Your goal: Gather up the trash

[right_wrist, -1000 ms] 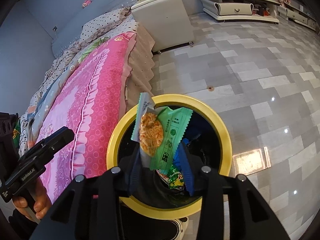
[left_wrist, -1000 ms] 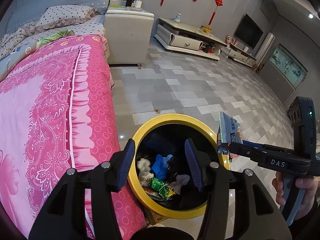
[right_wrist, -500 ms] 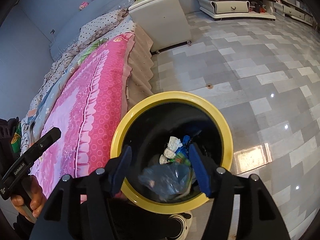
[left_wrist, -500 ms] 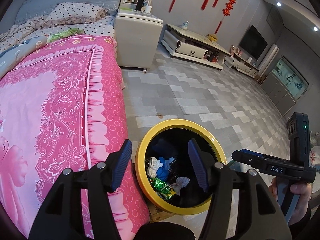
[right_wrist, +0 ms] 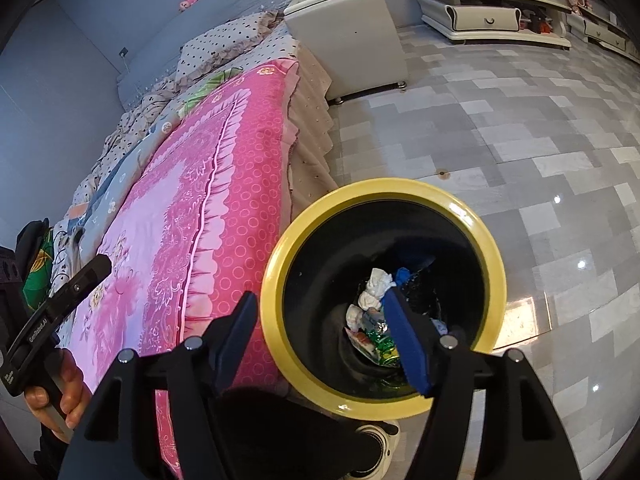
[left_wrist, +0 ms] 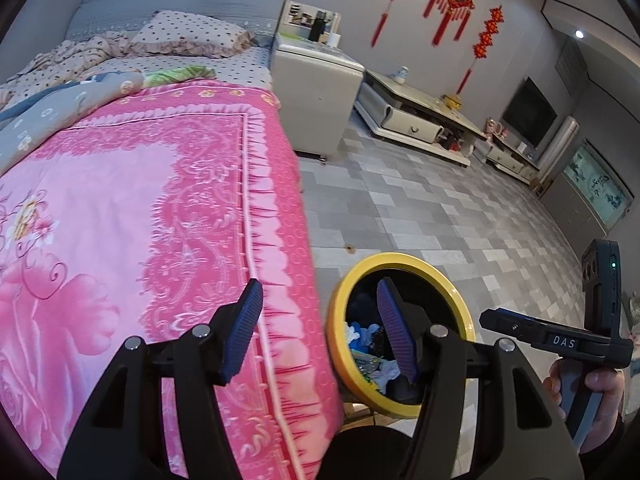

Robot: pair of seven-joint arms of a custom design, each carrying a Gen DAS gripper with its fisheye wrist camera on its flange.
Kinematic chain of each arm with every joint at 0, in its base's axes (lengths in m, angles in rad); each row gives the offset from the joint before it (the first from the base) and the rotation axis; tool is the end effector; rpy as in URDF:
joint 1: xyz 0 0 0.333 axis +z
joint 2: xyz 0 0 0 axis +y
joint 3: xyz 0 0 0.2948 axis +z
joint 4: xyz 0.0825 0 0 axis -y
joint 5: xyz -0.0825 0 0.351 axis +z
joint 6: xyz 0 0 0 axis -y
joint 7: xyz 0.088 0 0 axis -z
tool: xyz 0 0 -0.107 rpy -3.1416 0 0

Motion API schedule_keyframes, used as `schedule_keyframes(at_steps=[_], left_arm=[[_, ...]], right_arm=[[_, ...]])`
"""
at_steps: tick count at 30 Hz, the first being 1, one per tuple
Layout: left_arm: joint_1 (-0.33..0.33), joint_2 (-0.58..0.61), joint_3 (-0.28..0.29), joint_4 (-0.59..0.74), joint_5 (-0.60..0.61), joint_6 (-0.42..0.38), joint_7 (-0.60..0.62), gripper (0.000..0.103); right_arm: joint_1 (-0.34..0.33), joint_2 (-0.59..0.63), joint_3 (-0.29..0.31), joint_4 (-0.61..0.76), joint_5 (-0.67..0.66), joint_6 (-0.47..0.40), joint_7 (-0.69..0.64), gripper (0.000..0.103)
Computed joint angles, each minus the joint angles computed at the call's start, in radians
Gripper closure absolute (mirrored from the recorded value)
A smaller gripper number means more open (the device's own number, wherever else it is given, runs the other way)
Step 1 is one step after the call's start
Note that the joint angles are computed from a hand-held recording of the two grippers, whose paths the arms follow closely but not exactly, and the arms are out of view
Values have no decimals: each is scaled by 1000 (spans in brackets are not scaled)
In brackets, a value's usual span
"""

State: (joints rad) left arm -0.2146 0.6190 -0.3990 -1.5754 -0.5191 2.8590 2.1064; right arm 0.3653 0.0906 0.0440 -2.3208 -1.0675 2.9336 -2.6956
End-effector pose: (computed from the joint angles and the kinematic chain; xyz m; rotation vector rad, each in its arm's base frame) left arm 0.6185 -0.3324 0.3709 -1.3836 2.4548 -1.2193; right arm 0.4450 0.2540 0.3420 -1.1638 2.2333 -0.3063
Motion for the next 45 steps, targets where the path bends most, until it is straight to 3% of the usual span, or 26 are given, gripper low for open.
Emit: schedule_keyframes(at_steps=[10,15,23,26,29,32,36,39,45], left_arm=[[125,-97,-24,-134,-103,86,80,46],[190,-134,-33,-192,-159,135,131,41],[339,-151,-116,-242,-320,244,277,26],[419,-134,-200,-245,-376,310,373,22],[581,-81,-403,-259,-415,441,495,15],[691,-26,-537,-283,-365,531,511,12],[797,70,-685,-347,-218,744,467,9],[830,111,-719,-386,-108,838,417,9],[875,130,-733,-443,24,893,321,8]], right_arm=[[63,129,9,183,182,-13,-234,40],[103,235,17,336,310,-37,-405,38],[222,419,-49,625,411,-114,-515,17],[270,479,-78,740,425,-216,-524,9],[327,530,-130,830,389,-286,-458,8],[388,571,-184,908,303,-372,-369,8],[459,620,-235,995,157,-481,-245,8],[500,677,-248,1086,74,-603,-205,8],[584,792,-279,1231,-57,-821,-166,8]])
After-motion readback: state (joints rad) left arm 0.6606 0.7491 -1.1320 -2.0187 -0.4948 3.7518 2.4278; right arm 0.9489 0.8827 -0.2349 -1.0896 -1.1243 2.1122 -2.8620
